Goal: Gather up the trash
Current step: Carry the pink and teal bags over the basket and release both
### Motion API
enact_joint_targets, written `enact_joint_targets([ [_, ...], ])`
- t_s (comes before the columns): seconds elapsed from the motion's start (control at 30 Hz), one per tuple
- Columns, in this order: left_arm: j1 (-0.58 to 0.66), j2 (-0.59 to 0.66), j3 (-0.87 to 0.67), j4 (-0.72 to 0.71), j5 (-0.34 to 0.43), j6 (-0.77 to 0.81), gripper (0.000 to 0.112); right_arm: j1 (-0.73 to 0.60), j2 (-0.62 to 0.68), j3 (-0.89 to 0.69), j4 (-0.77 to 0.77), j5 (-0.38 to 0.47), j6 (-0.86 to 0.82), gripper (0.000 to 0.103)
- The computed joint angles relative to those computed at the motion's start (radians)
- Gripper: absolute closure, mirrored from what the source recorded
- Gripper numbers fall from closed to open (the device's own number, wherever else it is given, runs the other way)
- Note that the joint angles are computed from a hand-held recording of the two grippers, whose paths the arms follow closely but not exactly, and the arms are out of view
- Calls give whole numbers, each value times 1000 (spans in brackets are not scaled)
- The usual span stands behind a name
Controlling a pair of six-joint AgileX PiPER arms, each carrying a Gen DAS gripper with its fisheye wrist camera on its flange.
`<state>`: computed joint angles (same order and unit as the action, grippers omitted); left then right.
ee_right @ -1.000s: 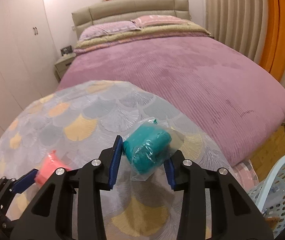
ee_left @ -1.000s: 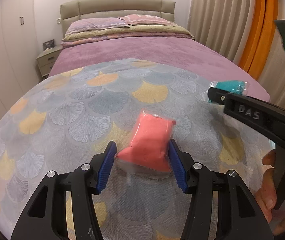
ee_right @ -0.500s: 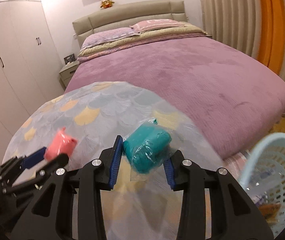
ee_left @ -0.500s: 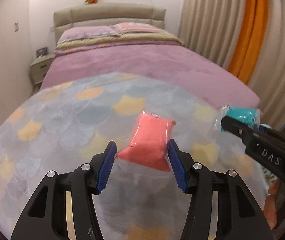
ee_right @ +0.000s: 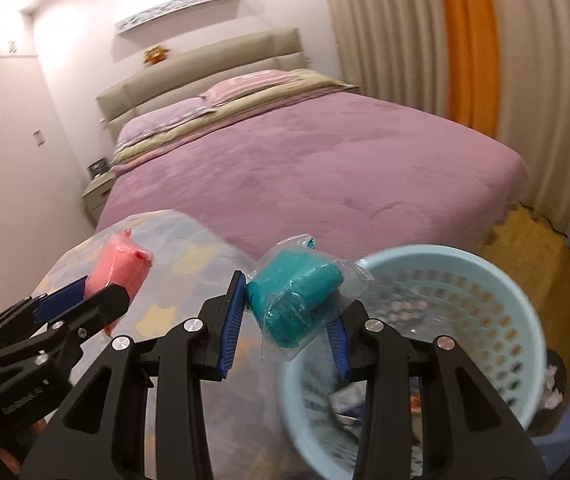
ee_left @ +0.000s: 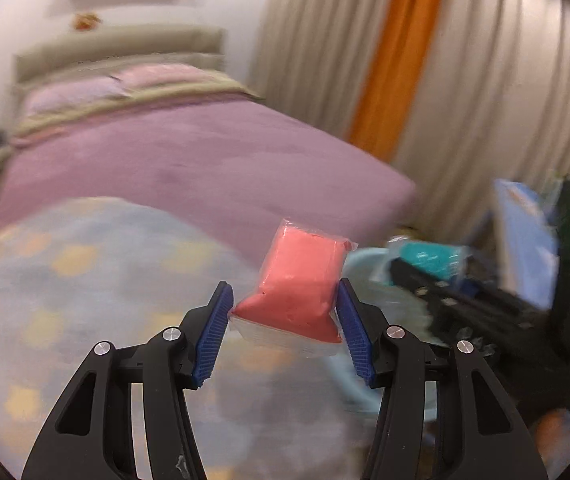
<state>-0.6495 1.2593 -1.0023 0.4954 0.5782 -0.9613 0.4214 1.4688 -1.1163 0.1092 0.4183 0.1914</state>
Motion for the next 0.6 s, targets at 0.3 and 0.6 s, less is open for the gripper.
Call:
enact_joint_targets([
  [0.3, -52, 221, -158, -154, -85, 159, 61, -219, -42, 77, 227, 55, -233, 68],
  [0.6, -49, 331, -210, -232, -101, 212, 44, -320, 10, 88, 279, 113, -284, 67],
])
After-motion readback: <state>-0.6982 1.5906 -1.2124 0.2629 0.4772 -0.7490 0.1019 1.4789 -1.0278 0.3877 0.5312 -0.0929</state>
